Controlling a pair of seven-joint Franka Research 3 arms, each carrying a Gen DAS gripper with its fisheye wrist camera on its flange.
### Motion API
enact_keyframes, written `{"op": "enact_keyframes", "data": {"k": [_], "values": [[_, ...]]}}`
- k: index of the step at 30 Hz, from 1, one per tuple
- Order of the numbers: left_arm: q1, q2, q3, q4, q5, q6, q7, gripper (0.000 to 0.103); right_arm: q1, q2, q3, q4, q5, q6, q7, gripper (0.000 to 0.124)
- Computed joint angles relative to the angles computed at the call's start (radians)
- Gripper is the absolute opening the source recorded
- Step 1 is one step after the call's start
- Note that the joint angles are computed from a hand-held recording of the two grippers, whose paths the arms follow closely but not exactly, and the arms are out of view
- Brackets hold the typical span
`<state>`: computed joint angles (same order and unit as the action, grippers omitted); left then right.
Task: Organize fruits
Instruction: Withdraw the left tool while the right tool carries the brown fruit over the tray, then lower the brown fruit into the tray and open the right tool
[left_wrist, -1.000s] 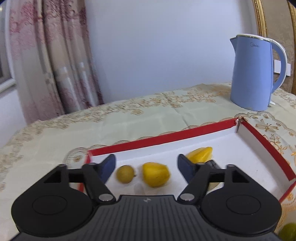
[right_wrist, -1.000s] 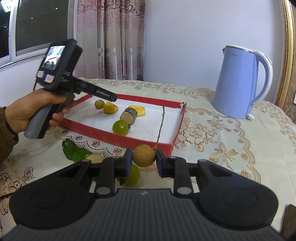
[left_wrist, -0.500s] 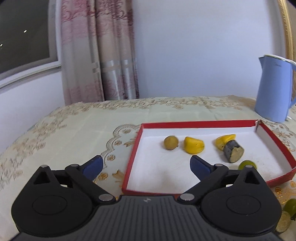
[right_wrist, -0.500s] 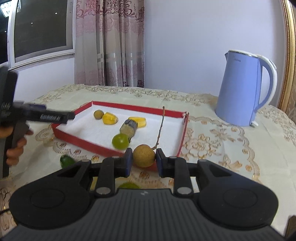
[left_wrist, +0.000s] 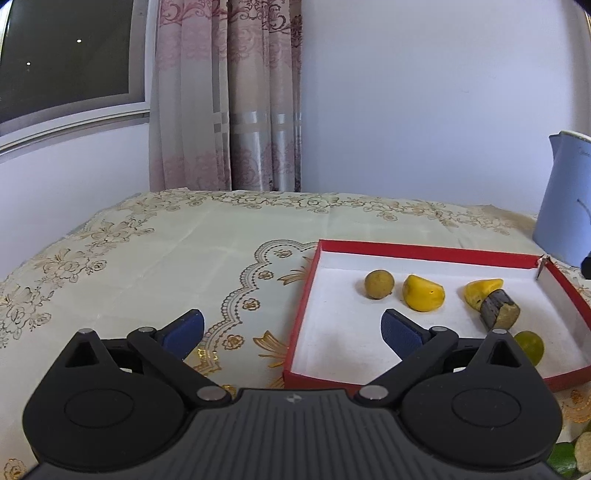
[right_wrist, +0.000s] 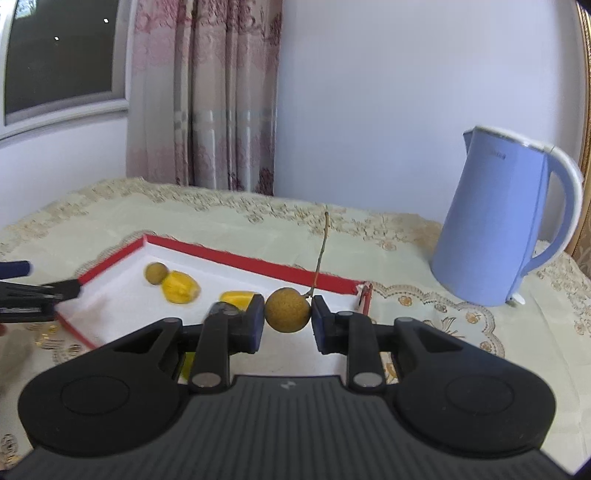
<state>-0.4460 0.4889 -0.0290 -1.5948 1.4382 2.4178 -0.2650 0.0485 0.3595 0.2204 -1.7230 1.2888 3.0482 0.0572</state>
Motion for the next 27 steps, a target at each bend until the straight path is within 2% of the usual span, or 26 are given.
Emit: {"op": "enact_keyframes", "data": {"k": [7,20,24,27], "values": [[-0.003,0.014,0.001,0.016,-0.026,-0.007,0.046,0.103,0.073,0.092,-0.105,0.071,-0.319,-0.017,0.342,0.026],[-0.006,0.018,0.007,0.019,-0.038,0.004,0.061,0.103,0.128,0.228,-0.220,0.217,-0.692,-0.097,0.746,0.026],[-0.005,0.017,0.008,0.018,-0.041,0.006,0.067,0.103,0.121,0.243,-0.217,0.223,-0.761,-0.092,0.809,0.026],[-0.006,0.018,0.008,0.019,-0.042,0.006,0.066,0.103,0.093,0.241,-0.184,0.218,-0.793,-0.087,0.825,0.027]]}}
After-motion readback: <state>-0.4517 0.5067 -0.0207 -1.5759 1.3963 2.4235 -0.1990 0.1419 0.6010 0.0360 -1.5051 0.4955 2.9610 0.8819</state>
